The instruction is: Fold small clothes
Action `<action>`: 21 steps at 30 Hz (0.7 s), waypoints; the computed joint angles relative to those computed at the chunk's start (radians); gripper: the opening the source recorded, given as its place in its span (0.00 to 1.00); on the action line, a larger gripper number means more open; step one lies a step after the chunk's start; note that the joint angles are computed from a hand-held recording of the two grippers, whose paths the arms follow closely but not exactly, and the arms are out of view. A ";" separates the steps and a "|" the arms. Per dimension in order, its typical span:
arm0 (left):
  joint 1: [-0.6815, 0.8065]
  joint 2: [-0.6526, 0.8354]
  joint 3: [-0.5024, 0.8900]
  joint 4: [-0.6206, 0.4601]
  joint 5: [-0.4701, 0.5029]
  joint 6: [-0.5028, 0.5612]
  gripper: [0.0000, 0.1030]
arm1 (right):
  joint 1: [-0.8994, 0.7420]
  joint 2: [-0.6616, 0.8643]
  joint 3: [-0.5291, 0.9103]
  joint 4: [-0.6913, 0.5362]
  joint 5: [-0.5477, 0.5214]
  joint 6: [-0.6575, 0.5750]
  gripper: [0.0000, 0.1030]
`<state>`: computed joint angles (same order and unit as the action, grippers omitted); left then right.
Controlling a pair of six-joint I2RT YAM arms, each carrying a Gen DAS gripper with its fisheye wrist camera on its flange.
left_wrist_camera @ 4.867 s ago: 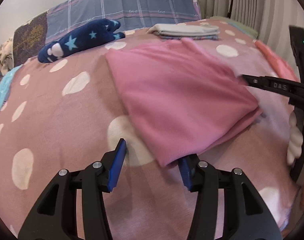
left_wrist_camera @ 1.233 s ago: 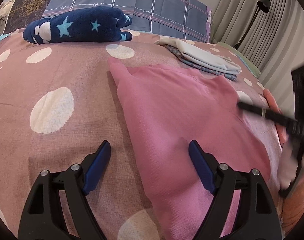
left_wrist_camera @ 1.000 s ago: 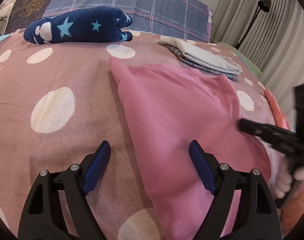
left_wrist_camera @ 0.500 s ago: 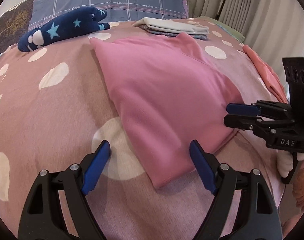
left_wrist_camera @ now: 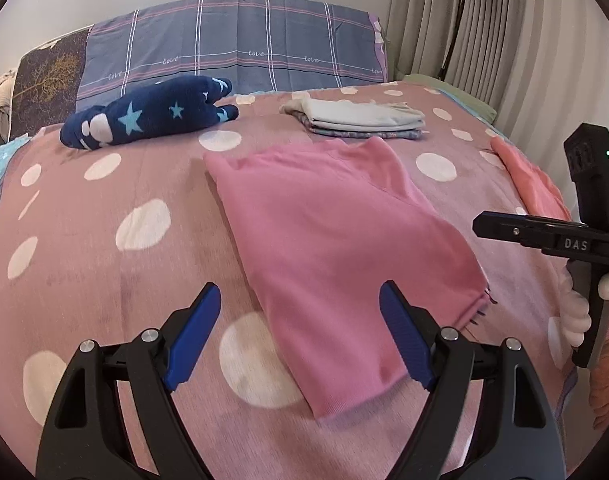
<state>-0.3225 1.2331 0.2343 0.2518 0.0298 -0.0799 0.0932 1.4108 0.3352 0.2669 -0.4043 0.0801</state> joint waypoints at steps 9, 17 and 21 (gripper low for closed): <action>0.100 0.242 0.110 0.065 0.081 0.023 0.82 | -0.055 0.277 0.173 -0.030 -0.090 0.004 0.57; 0.242 0.533 0.326 0.028 0.342 0.007 0.82 | -0.064 0.466 0.373 -0.124 -0.199 -0.025 0.59; 0.262 0.615 0.430 0.002 0.387 0.013 0.81 | -0.074 0.553 0.493 -0.190 -0.264 -0.038 0.60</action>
